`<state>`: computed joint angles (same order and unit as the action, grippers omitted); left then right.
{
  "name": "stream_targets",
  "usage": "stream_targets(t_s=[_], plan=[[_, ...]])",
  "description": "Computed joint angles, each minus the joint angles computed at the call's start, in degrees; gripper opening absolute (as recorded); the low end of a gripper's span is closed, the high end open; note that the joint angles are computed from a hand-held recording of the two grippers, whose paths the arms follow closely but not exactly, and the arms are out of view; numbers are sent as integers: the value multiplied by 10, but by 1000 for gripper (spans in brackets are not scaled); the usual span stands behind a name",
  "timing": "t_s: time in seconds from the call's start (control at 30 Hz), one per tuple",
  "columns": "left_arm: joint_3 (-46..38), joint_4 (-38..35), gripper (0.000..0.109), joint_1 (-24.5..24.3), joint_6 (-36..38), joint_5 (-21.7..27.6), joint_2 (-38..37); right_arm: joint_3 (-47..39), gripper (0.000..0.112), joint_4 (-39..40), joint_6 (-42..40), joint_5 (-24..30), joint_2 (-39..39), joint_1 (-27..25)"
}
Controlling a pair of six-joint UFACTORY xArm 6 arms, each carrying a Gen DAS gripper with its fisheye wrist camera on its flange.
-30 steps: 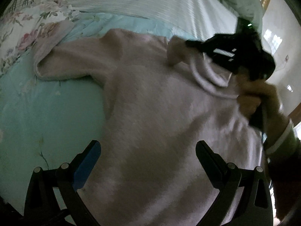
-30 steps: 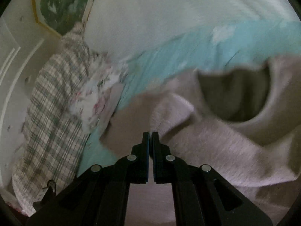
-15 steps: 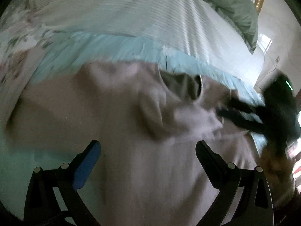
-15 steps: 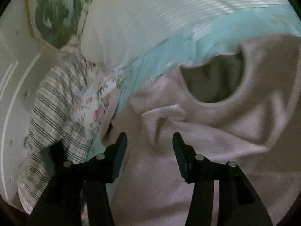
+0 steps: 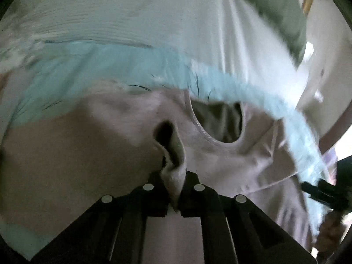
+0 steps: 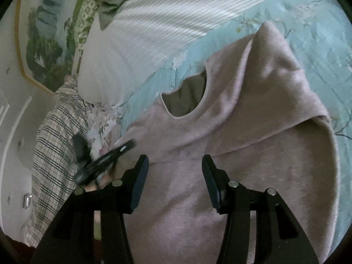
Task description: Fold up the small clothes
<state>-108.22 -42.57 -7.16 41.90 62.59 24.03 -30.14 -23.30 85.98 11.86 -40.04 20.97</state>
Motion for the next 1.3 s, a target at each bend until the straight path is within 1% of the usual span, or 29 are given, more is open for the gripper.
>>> stream_targets(t_s=[0.03, 0.07, 0.13, 0.17, 0.23, 0.3, 0.33, 0.4, 0.43, 0.47, 0.5, 0.57, 0.6, 0.63, 0.67, 0.7, 0.8, 0.83, 0.87, 0.9, 0.93, 0.97, 1.03, 1.1, 1.17, 1.2, 1.23, 1.27, 1.3], plan=[[22, -18, 20, 14, 7, 9, -16, 0, 52, -6, 5, -1, 0, 0], [36, -26, 38, 26, 11, 19, -25, -1, 52, -5, 4, -3, 2, 1], [36, -15, 61, 34, 9, 34, -22, -6, 52, 8, -10, -9, 13, 4], [25, 0, 62, 31, -1, 33, -11, -8, 52, 13, -14, -10, 18, 7], [-28, 16, 62, 26, -25, 62, 26, -8, 52, 13, -12, -10, 18, 10], [-78, 32, 62, 18, -47, 87, 63, -8, 52, -15, 10, 10, 6, 13], [-98, 41, 62, 14, -52, 94, 80, -7, 52, -24, 16, 22, -2, 14], [-116, 69, 47, -2, -57, 90, 100, 0, 52, -42, 31, 59, -29, 13], [-107, 78, 11, -9, -52, 76, 98, 3, 52, -45, 33, 78, -42, 11], [-86, 84, 0, -13, -42, 60, 85, 5, 52, -47, 32, 101, -56, 10], [-60, 78, 0, -13, -35, 36, 68, 6, 52, -51, 29, 136, -76, 7], [21, 42, 0, -7, -7, -46, 11, 5, 52, -64, 23, 204, -108, -2], [37, 33, 0, -3, -2, -68, -1, 6, 54, -65, 14, 228, -120, -11], [37, 32, 0, 2, -8, -75, 0, 7, 55, -59, 2, 242, -127, -24], [31, 35, 0, 7, -21, -76, 6, 8, 55, -46, -14, 254, -133, -40], [14, 36, 0, 14, -33, -61, 18, 7, 55, -24, -34, 261, -134, -61], [-45, 20, 0, 30, -51, 7, 54, 14, 55, 0, -63, 236, -144, -95], [-56, 22, 10, 31, -55, 19, 61, 14, 56, -3, -63, 233, -146, -98], [-67, 23, 29, 31, -51, 30, 66, 14, 58, -6, -63, 231, -147, -98], [-62, 29, 42, 28, -46, 27, 63, 15, 60, -7, -62, 229, -147, -97], [-58, 39, 65, 24, -43, 18, 60, 16, 60, -7, -59, 228, -146, -95], [-51, 52, 70, 16, -41, 5, 56, 20, 60, 1, -63, 222, -147, -94], [-63, 73, 70, 8, -47, 14, 66, 20, 60, 3, -58, 218, -139, -85], [-92, 115, 62, -2, -70, 28, 90, 19, 60, -3, -46, 219, -133, -76], [-73, 133, 21, -12, -60, 1, 84, 25, 60, 2, -46, 216, -136, -75], [-63, 135, 8, -14, -56, -11, 78, 25, 60, 4, -46, 216, -135, -76], [-64, 113, 2, -8, -47, -2, 75, 25, 60, 2, -45, 219, -137, -76], [-53, 88, 2, -2, -41, -5, 63, 24, 60, -1, -44, 223, -139, -76], [-30, 72, 2, 1, -34, -26, 42, 23, 60, -6, -41, 226, -140, -76]])
